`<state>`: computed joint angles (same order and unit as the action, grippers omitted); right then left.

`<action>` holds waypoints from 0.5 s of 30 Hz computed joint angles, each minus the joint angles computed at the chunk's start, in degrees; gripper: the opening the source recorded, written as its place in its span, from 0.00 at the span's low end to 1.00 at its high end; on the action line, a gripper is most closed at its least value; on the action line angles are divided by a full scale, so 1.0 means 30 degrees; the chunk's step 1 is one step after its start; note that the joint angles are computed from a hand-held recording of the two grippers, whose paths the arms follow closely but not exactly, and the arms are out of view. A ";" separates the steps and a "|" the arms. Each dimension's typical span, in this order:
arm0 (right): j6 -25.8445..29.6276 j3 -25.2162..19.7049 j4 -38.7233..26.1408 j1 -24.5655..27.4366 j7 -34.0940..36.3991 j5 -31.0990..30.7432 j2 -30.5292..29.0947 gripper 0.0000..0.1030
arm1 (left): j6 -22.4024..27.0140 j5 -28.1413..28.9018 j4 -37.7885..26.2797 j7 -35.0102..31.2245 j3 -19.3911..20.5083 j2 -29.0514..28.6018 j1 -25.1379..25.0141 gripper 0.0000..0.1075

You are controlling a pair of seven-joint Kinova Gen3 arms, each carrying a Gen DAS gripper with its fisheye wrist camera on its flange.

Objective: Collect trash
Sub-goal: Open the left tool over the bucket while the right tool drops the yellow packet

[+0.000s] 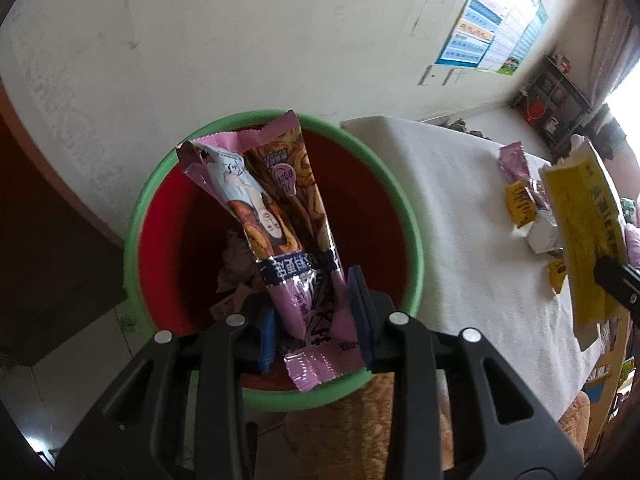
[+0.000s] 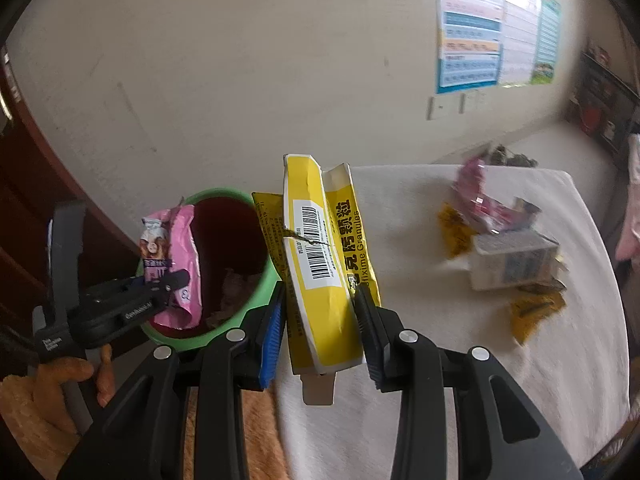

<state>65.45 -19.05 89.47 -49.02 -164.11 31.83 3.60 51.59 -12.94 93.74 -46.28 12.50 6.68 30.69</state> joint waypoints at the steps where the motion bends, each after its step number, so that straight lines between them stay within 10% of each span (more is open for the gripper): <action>1: -0.0040 0.0013 -0.0190 0.0025 0.0225 -0.0063 0.0175 0.33 | 0.0003 -0.0015 -0.0001 0.0071 -0.0020 0.0063 0.0000 0.29; 15: -0.0410 0.1221 -0.2455 -0.0730 0.2599 -0.0812 0.2124 0.33 | -0.0129 0.0952 0.0956 -0.1243 -0.0247 -0.0228 -0.1013 0.29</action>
